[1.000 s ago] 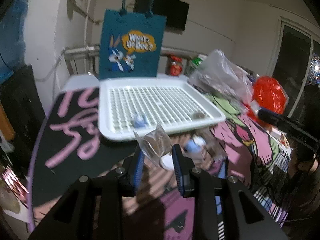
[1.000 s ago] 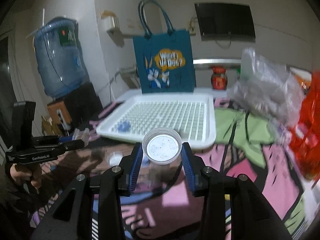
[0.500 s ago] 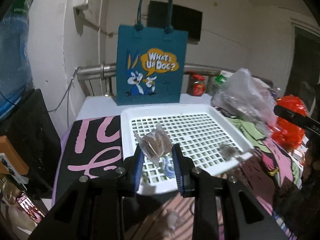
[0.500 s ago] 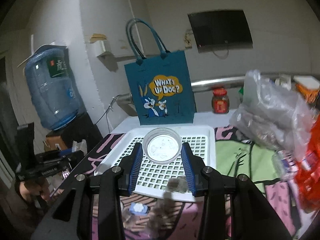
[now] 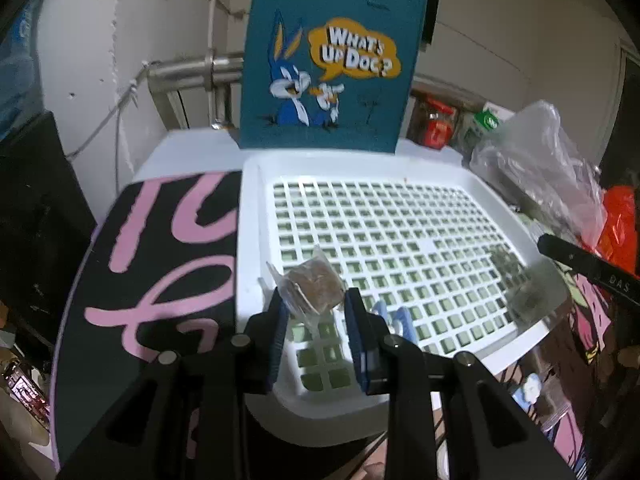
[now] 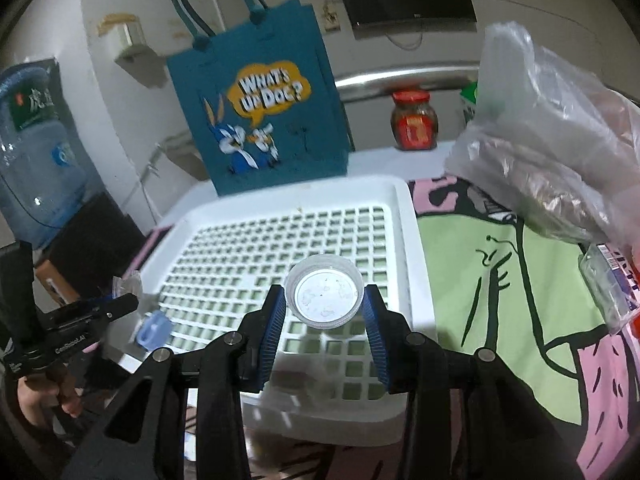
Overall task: Organize objects
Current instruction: 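Carry the cup and clear box onto the white tray and release both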
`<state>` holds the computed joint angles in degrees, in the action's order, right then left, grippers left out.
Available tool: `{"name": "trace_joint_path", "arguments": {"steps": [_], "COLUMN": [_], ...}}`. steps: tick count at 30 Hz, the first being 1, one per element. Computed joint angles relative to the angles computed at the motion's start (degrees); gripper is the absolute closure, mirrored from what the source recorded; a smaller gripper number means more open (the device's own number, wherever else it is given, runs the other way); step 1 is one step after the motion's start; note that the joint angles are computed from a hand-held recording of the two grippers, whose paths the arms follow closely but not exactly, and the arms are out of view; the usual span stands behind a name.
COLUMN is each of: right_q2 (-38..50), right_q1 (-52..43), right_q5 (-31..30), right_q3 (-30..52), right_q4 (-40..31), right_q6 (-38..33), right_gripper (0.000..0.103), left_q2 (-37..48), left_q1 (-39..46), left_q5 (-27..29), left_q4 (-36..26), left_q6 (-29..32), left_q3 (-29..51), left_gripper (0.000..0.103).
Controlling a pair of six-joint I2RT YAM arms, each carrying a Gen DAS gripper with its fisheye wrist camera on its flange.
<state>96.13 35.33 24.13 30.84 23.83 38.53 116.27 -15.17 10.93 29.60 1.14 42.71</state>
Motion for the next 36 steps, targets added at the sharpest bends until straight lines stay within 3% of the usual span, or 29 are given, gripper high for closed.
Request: {"name": "trace_joint_path", "arguments": {"steps": [13,14,16,17,18,19,21,26,36], "right_q2": [7.9,8.0,7.4,6.8,5.7,5.1,2.7,-1.8,-3.2], "right_q1": [-1.6,-1.6,-1.3,-1.1,-0.3,0.2,1.8,4.6,11.6], "right_q5": [-1.3,-1.3,-1.1,-0.9,0.6,1.6,4.1,7.5,11.6], "right_q3": [5.7,5.5,4.8,4.2,3.2,2.5,-0.4,-4.7,-5.7], "right_q4": [-4.2,-3.7,-3.1,-2.2,-1.1,-0.1,3.6,6.5,4.6], "right_q6": [-1.3,-1.5,-1.1,-1.1,-0.8,-0.7,-0.6,1.4,3.7], "right_gripper": [0.063,0.061,0.046,0.043,0.034,0.027,0.024,0.024,0.023], "left_q2": [1.7,1.7,1.0,0.4,-0.5,-1.3,-3.5,-6.6,-8.6], "left_q1": [-1.8,-1.6,-0.7,-0.5,-0.2,0.1,1.0,1.7,0.4], "left_q5": [-0.5,-0.2,2.0,2.1,2.3,3.0,4.7,5.2,5.1], "left_q4": [-0.8,-0.7,1.3,2.4,4.0,5.5,8.2,11.0,12.5], "left_q6": [2.0,1.9,1.7,1.6,1.4,1.3,0.8,-0.1,3.7], "left_q3": [1.3,1.4,0.2,-0.7,-2.0,-3.0,-5.6,-9.5,-15.9], "left_gripper": [0.072,0.065,0.055,0.043,0.038,0.038,0.037,0.036,0.035]}}
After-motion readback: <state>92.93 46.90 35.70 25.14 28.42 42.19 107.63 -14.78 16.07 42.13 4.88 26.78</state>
